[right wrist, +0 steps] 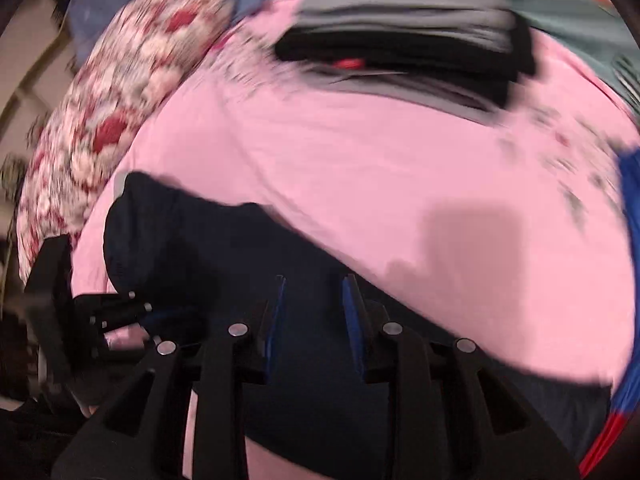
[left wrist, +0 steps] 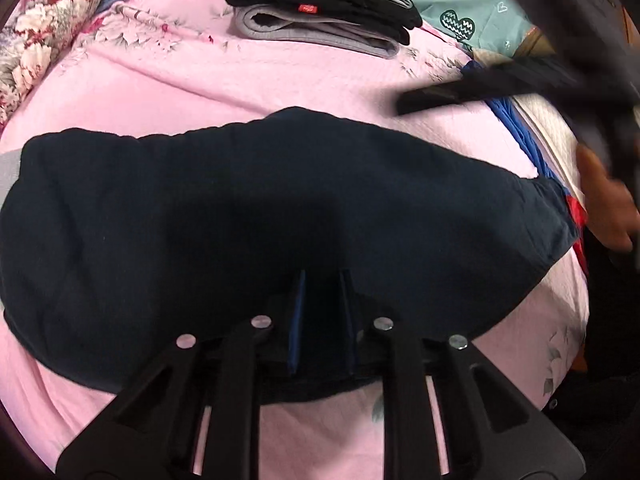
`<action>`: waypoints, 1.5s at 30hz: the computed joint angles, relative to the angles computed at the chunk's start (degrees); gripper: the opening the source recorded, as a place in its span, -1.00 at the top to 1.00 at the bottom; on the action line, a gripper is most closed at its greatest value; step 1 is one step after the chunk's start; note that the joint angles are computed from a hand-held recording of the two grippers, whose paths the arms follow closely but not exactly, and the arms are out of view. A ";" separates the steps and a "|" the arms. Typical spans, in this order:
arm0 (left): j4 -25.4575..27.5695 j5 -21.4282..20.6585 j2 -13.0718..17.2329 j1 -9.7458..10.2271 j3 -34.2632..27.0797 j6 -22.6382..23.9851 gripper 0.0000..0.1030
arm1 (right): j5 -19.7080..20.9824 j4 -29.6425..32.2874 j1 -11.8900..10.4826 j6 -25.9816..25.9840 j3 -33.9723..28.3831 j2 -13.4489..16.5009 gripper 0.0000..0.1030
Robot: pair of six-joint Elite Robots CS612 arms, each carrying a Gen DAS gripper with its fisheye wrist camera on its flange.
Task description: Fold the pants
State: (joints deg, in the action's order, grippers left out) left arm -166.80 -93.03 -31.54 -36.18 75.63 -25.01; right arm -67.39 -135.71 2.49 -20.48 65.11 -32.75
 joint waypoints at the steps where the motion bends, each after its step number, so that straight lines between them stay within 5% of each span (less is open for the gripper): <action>1: -0.58 -0.14 -0.03 -0.01 0.30 -0.26 0.67 | 0.18 2.14 0.64 -0.99 -2.23 1.22 0.43; 9: -4.14 -3.07 0.19 0.56 1.24 -1.02 0.67 | -3.67 13.39 3.85 -1.18 -19.93 10.96 0.43; 28: -4.95 -3.20 0.33 0.53 1.28 0.21 0.67 | -6.03 3.71 4.17 -9.02 -5.46 3.98 0.42; 36: -5.00 -3.54 0.37 0.61 1.19 -0.12 0.67 | -6.90 3.83 4.61 -9.78 -5.98 4.83 0.36; 38: -5.14 -3.59 0.36 0.63 1.20 -0.11 0.67 | -7.61 1.14 4.82 -10.51 -5.02 4.67 0.65; 45: -4.97 -3.42 0.41 0.63 1.10 -0.11 0.67 | -6.81 -1.40 4.24 -4.92 -9.90 6.43 0.95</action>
